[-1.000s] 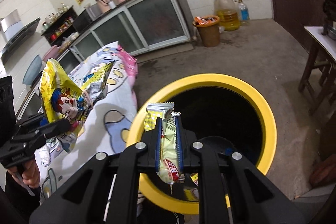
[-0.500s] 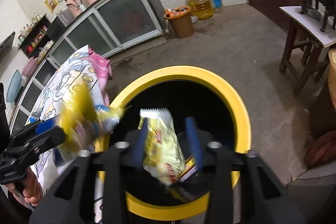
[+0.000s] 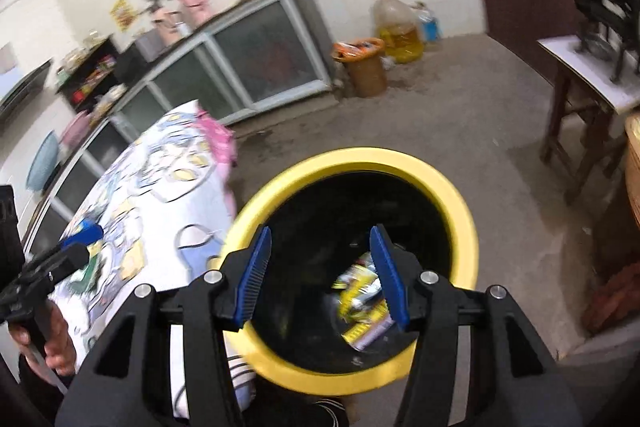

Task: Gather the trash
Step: 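Move both tools back over the table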

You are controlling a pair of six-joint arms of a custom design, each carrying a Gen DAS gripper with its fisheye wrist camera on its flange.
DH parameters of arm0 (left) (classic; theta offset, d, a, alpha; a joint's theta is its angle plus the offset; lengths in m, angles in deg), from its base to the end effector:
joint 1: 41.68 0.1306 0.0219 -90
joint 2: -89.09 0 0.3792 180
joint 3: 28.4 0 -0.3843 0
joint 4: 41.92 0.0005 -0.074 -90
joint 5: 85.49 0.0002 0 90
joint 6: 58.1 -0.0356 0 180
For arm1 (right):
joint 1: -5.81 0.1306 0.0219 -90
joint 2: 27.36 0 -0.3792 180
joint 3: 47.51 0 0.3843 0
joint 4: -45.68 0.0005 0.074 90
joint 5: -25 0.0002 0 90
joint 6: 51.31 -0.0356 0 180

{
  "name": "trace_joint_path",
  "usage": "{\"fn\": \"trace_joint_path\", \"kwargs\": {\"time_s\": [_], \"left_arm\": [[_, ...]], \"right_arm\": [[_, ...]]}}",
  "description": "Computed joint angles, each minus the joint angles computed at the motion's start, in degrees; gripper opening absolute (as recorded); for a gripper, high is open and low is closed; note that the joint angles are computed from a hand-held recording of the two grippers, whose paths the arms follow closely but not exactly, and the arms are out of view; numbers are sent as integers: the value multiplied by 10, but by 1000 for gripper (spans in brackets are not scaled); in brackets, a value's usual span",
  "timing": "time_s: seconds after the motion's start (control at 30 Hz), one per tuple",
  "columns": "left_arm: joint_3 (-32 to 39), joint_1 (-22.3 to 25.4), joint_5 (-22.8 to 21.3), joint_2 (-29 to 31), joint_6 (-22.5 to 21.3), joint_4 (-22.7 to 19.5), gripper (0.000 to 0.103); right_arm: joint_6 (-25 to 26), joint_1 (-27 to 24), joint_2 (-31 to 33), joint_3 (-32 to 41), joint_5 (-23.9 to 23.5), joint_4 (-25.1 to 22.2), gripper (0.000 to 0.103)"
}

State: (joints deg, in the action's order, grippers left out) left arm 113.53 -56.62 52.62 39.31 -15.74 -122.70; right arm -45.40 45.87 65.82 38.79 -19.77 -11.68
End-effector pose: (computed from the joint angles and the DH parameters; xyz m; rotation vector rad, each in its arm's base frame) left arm 0.6479 -0.2008 0.4068 1.4259 1.9623 -0.9098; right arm 0.3743 0.2811 0.3739 1.0411 2.0036 0.0156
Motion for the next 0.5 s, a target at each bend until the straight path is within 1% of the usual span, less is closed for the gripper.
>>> {"fn": "trace_joint_path", "kwargs": {"time_s": [0.03, 0.07, 0.1, 0.13, 0.23, 0.27, 0.3, 0.37, 0.43, 0.5], "left_arm": [[5, 10, 3, 1, -1, 3, 85], [-4, 26, 2, -8, 6, 28, 86], [-4, 36, 1, -10, 11, 41, 86], [0, 50, -1, -10, 17, 52, 87], [32, 88, -4, 4, 27, 59, 88], [41, 100, -8, 8, 32, 67, 88], [53, 115, -14, 14, 34, 74, 91], [73, 141, -26, 27, 41, 92, 94], [121, 168, -53, 57, 57, 99, 94], [203, 185, -78, 105, 80, 72, 94]], "right_arm": [[25, 1, 8, 11, 2, 10, 50], [62, 2, 19, 27, 3, 28, 50], [83, 3, 29, 40, 3, 39, 50], [116, 3, 41, 55, -1, 58, 50], [198, 1, 76, 98, -26, 113, 50], [230, -2, 92, 116, -43, 138, 50], [251, -3, 103, 129, -57, 154, 50], [302, -7, 140, 173, -100, 184, 50], [336, -8, 179, 225, -131, 186, 50], [377, -5, 230, 295, -172, 183, 50]]}}
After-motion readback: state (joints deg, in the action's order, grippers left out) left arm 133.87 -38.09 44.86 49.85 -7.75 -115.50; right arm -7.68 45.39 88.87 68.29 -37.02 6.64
